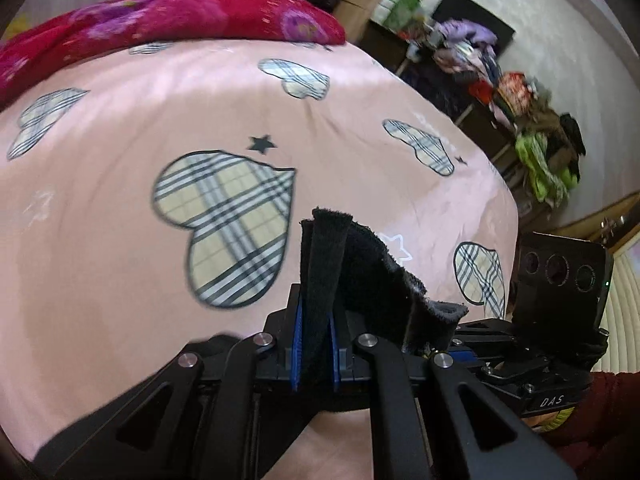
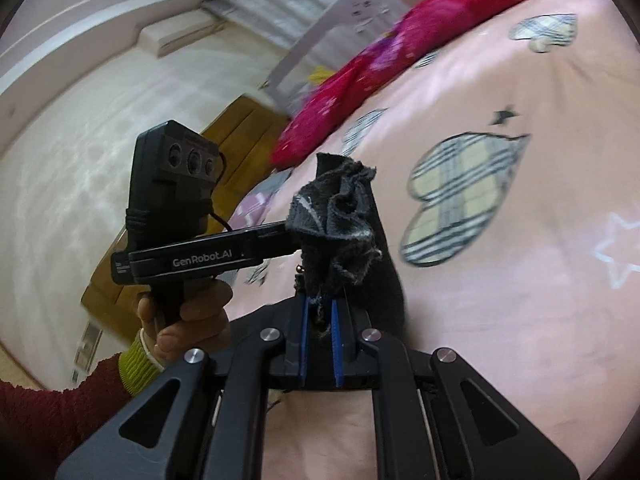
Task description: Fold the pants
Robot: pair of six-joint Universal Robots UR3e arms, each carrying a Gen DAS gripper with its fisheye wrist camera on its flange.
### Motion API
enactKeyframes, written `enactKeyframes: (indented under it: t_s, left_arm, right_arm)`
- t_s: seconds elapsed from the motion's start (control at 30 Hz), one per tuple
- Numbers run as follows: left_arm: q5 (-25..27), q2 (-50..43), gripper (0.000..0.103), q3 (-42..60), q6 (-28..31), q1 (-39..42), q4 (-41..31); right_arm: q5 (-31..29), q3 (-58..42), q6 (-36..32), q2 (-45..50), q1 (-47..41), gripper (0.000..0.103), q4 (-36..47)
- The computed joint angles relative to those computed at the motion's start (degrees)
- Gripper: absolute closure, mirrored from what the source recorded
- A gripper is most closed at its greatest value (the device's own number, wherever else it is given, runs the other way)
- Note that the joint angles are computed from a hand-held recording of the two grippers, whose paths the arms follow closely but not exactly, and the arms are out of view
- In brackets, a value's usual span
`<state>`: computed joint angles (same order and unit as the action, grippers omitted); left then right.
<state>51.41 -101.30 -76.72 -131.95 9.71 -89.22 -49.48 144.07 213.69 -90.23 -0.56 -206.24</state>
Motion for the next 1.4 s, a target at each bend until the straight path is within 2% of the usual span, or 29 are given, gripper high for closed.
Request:
enactKeyframes:
  t_s: [0.1, 0.23, 0.5, 0.63, 0.83, 0.97, 1.13, 1.17, 1.27, 1.4]
  left_arm:
    - [-0.5, 3.7, 0.094, -3.7, 3.2, 5.7, -2.4]
    - [0.5, 7.6, 0.094, -9.9, 6.1, 11.5, -1.9]
    - [2.7, 9.0, 0.094, -21.1, 6.2, 19.0, 4.7]
    - [4.3, 9.1, 0.094, -26.5, 5.3, 21.6, 9.5]
    - [6.1, 13.0, 0.093, -33.4, 4.1, 26.2, 13.1]
    - [7.6, 17.9, 0.09, -38.1, 3.3, 30.4, 14.4]
    - [7.3, 25.7, 0.088, -42.0, 5.5, 40.4, 8.9]
    - [7.3, 27.3, 0.084, -42.6, 6.3, 42.6, 7.6]
    - [6.6, 32.6, 0.064, -44.3, 8.9, 50.8, 2.4]
    - [6.3, 36.8, 0.058, -44.5, 13.2, 62.2, -5.8]
  right_arm:
    - [-2.5, -8.0, 0.1, 5.8, 5.9, 0.092, 2.1]
    - [-4.9, -15.9, -1.0, 12.3, 11.7, 0.092, 5.5]
    - [-7.5, -28.2, -3.7, 23.0, 18.5, 0.092, 13.9]
    - [-10.2, -34.9, -5.7, 27.0, 21.5, 0.091, 20.9]
    - [-12.0, -42.3, -6.3, 31.0, 24.3, 0.082, 28.7]
    - [-12.2, -45.2, -6.0, 32.2, 26.0, 0.061, 30.1]
    - [-12.4, -47.7, -6.2, 32.5, 27.8, 0.059, 32.1]
    - [-11.9, -48.1, -6.5, 32.4, 28.0, 0.059, 32.3]
    - [-12.3, -48.9, -7.3, 32.2, 29.1, 0.059, 32.8]
    - [-12.5, -53.0, -7.8, 33.5, 30.6, 0.059, 35.2]
